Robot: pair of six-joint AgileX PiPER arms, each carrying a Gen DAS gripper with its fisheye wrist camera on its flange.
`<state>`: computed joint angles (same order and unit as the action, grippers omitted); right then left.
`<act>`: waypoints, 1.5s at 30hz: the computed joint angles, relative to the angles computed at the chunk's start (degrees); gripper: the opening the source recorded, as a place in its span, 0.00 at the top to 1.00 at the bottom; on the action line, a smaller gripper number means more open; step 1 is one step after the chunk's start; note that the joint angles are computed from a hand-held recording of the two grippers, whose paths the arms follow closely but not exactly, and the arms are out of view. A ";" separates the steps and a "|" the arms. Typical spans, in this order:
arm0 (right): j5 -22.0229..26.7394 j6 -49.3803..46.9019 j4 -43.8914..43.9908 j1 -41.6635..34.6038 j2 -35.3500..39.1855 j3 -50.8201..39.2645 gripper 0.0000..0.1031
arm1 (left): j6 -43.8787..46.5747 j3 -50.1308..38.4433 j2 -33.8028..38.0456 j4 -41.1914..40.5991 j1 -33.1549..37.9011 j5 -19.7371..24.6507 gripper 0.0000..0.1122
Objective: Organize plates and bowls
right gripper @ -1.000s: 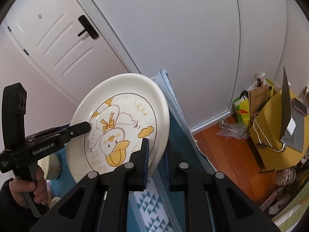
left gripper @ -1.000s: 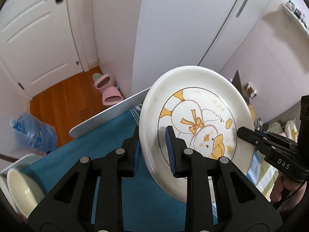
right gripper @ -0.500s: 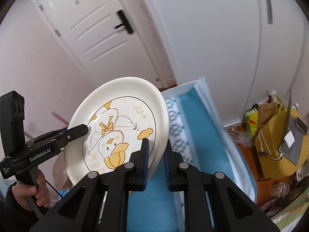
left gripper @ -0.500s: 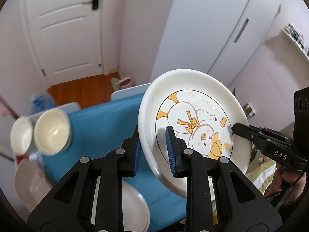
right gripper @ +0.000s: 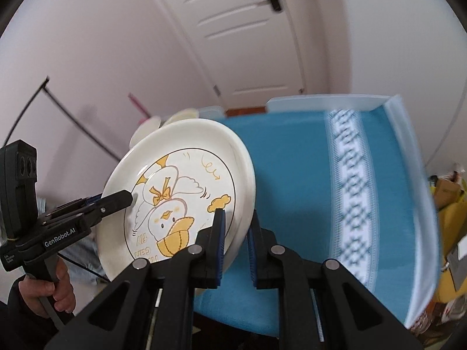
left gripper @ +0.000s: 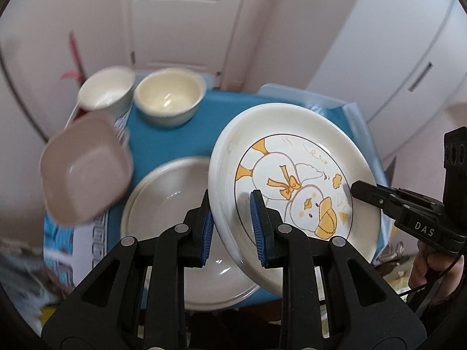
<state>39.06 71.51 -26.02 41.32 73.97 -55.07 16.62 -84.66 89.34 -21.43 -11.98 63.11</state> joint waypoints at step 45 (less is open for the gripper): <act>-2.31 -12.91 2.33 2.13 21.79 -11.62 0.87 | -13.06 13.69 2.61 27.21 -4.59 -11.65 0.81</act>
